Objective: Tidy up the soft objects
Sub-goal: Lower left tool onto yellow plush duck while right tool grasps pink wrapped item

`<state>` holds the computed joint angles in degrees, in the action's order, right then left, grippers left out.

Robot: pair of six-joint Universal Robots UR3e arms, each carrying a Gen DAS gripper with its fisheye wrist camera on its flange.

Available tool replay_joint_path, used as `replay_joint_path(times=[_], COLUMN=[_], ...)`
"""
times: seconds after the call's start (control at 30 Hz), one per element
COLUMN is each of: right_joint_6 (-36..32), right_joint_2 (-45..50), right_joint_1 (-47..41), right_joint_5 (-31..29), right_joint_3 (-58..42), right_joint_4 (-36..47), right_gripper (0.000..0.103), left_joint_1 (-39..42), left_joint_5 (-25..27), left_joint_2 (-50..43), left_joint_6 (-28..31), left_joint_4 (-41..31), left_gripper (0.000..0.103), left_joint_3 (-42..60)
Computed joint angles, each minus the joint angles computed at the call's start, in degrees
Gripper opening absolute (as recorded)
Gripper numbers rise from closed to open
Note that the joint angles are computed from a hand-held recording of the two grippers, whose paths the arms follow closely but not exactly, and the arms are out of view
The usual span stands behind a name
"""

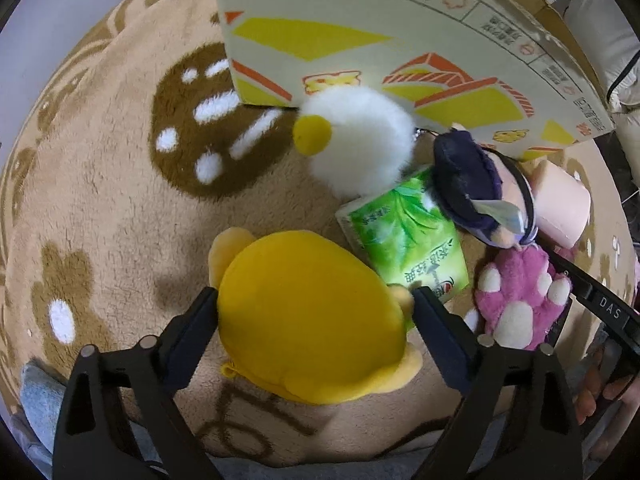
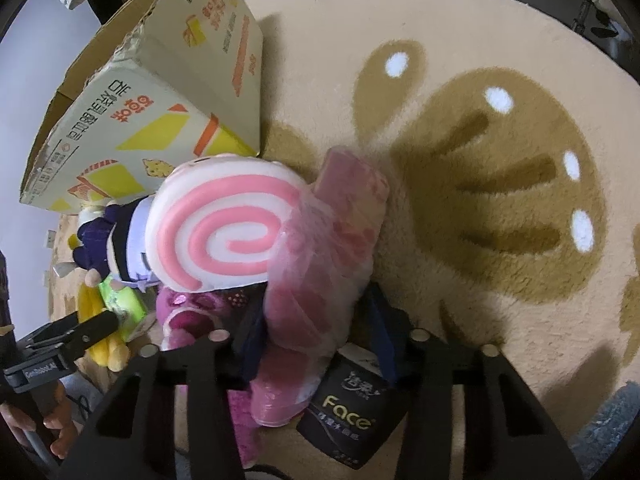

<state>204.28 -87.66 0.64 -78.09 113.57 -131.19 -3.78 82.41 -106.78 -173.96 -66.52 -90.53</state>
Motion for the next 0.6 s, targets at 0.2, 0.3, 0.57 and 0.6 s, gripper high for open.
replay_joint_path(times=[0.2, 0.3, 0.57, 0.6], right_joint_6=[1.6, 1.2, 3.1, 3.3], right_joint_2=[1.1, 0.3, -4.2, -4.8], right_joint_1=[0.4, 0.1, 1.7, 1.9], right_joint_5=[0.8, 0.9, -0.2, -0.5], right_joint_3=[-0.5, 0.3, 2.8, 3.0], right_joint_4=[-1.5, -2.3, -3.1, -3.3], right_gripper=[0.031, 0.025, 0.023, 0.023], left_joint_1=[1.7, 2.5, 3.4, 4.2], left_joint_5=[-2.0, -1.9, -1.1, -0.5], left_joint_2=[1.4, 2.9, 8.7, 10.2], left_joint_6=[-0.7, -0.5, -2.9, -2.4], left_joint_4=[0.7, 1.4, 2.9, 3.1], left_gripper=[0.08, 0.077, 0.075, 0.075], left_joint_3=[-1.7, -3.3, -7.0, -8.1])
